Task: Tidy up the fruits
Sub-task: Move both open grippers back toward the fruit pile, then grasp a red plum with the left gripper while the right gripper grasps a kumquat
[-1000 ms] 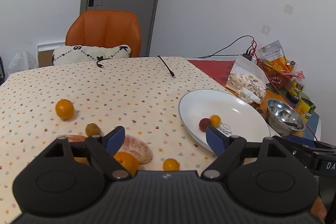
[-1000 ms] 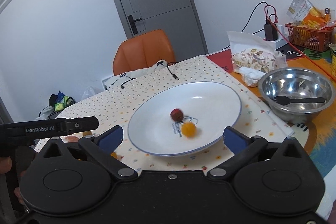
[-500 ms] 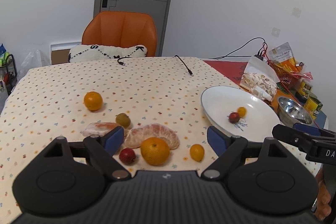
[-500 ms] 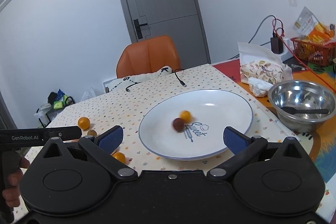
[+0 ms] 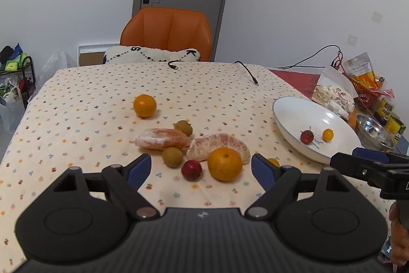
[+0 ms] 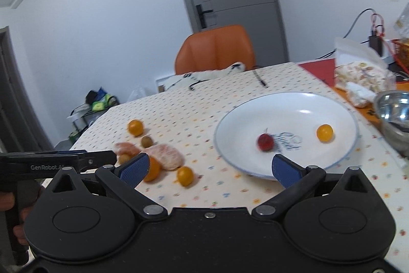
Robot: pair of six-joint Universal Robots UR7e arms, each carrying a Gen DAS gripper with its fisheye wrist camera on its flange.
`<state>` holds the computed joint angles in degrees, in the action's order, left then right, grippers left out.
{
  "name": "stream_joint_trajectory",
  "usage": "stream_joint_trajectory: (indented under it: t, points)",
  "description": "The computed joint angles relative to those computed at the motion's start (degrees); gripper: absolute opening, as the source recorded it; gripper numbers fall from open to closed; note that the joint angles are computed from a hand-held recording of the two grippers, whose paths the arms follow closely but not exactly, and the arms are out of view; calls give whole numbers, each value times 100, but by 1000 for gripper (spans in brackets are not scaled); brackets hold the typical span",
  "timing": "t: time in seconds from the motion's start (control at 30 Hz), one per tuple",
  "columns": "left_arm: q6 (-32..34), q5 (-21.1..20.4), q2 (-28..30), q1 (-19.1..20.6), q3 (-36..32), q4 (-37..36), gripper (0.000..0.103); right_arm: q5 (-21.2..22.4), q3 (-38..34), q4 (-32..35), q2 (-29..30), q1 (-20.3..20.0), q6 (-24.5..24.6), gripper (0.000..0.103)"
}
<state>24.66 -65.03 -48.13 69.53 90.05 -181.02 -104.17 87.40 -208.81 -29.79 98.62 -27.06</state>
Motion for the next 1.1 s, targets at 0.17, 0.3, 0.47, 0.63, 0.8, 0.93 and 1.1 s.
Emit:
stream_joint_trajectory:
  t: [0.17,0.3,0.47,0.63,0.8,0.93,1.1]
  points:
    - [-47,-42,3,78,-7,-26,74,-31,-168,228,124,38,-58,102]
    - [-160,-70,50,134,-99,72,58,-43,-292,474,181,44,-20,91]
    - [-176,-108,153,192,-225,178,49,-36,-430,788,230,31,74,77]
    - [-227,-165,253,237,-388,341,42,-25,-569,1051,296,19,73,66]
    - [-208,-205,365,264,-536,454,41,-48,-754,1251,386,8,94,62]
    - [-204,-225,440,286,-606,467,37,-62,-922,1401,466,-9,99,58]
    - [-167,-203,469,299,-649,448,37,-71,-1081,1602,535,-34,133,52]
